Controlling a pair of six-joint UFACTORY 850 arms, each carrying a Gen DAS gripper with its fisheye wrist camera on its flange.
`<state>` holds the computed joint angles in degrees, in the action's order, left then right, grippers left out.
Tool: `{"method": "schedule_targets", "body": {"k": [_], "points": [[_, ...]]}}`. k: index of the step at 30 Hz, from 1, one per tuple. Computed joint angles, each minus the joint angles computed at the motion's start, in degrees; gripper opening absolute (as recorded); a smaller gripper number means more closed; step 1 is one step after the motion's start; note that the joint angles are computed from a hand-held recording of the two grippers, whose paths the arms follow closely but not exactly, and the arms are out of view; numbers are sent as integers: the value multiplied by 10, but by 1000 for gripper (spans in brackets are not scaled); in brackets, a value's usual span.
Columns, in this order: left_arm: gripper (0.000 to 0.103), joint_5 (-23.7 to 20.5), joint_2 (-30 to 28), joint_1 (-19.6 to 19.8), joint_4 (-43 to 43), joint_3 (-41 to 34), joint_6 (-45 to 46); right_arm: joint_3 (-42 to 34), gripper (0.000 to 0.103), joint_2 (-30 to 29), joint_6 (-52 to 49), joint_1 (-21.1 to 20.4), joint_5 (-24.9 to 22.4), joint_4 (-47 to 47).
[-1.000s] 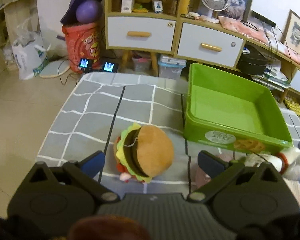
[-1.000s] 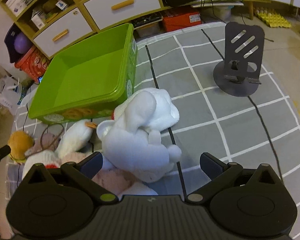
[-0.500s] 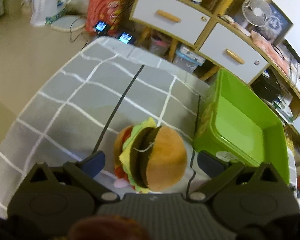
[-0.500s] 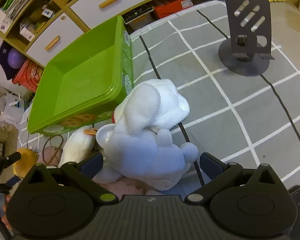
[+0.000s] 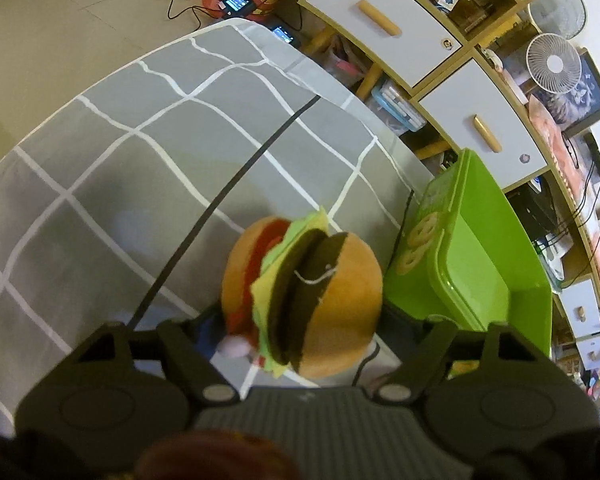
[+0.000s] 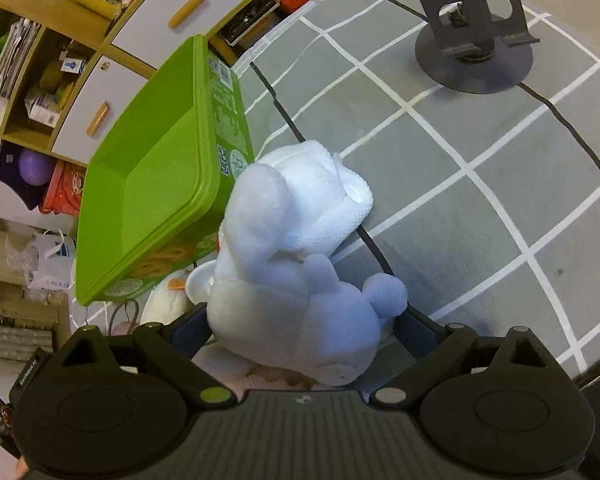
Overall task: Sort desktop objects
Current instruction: 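Grasp the hamburger plush with the left tool while the right tool grasps the white bunny, then carry both plushes over the green bin and open both tools to drop them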
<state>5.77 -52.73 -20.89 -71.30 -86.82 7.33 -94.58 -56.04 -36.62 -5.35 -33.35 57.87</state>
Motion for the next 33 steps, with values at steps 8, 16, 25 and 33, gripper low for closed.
{"method": "schedule_targets", "body": {"k": [8,16,25,33], "points": [[70,3,4,-2,18,2,-12,15,80,13,-14,4,17,16],[69,12,21,-3,181,25,-176,39,80,35,-47,-5,28,45],[69,27,45,-11,272,51,-267,74,80,67,-84,-22,31,85],[69,42,58,-24,276,58,-261,101,80,92,-120,-27,39,121]]}}
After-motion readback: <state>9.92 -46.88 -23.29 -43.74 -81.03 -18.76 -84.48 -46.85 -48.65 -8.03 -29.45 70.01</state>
